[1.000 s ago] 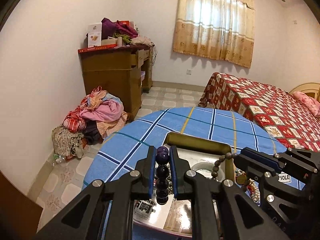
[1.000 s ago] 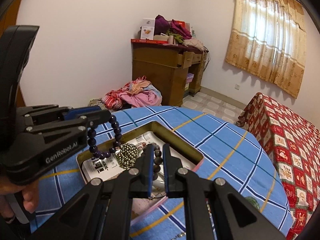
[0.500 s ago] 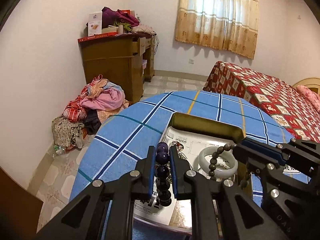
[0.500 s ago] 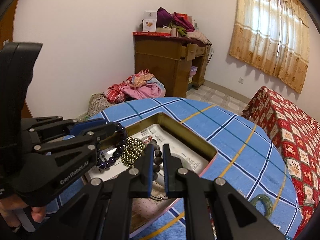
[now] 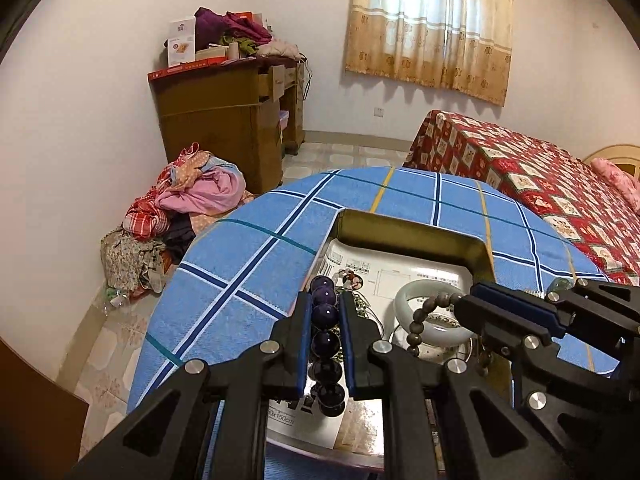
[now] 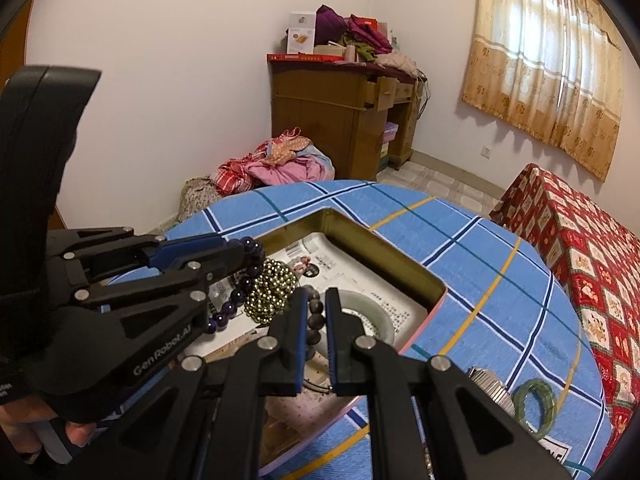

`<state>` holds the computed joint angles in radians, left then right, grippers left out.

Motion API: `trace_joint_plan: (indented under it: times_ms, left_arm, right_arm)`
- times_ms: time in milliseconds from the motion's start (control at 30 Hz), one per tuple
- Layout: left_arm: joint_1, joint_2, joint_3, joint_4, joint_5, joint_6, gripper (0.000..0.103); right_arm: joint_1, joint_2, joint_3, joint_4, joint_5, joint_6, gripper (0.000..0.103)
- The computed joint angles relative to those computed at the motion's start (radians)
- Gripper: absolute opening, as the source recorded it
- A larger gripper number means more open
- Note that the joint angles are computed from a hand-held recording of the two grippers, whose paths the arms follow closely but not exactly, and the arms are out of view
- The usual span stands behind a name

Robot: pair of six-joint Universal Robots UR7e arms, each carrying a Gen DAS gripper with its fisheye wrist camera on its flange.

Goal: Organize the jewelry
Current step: 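Carry both bracelets over the pink tin and open both tools to drop them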

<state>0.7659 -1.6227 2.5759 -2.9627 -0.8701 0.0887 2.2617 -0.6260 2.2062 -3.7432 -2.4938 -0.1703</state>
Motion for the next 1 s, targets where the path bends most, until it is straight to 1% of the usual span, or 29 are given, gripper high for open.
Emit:
trace_joint_plan:
  times_ms: [567,800,867,900,933,967,1000]
  left_arm:
    - [0.016,0.028,-0.001,-0.011,0.005,0.003,0.014]
    - [0.014,0.026,-0.001,-0.011,0.009,0.005,0.014]
    - [0.013,0.017,-0.004,0.003,-0.002,-0.004,0.014]
    - [0.011,0.008,-0.005,0.013,-0.007,-0.011,0.019]
    - [0.007,0.002,-0.005,0.016,-0.006,-0.015,0.026]
    - [-0.004,-0.006,-0.001,0.013,0.006,-0.021,0.048]
    - [-0.019,-0.015,0.009,-0.007,0.025,-0.022,0.067]
  right_arm:
    - [-0.009,0.003,0.007,0.015,0.004,0.021,0.011]
    - [-0.014,0.005,0.010,0.018,0.010,0.028,0.011]
    - [-0.016,0.005,0.014,0.023,0.013,0.032,0.011]
    - [-0.013,0.006,0.015,0.016,0.008,0.031,0.012]
    - [-0.013,0.004,0.018,0.009,0.008,0.032,0.017]
    - [-0.013,-0.002,0.024,0.008,0.013,0.040,0.021]
    - [-0.012,-0.009,0.033,0.003,0.017,0.048,0.028]
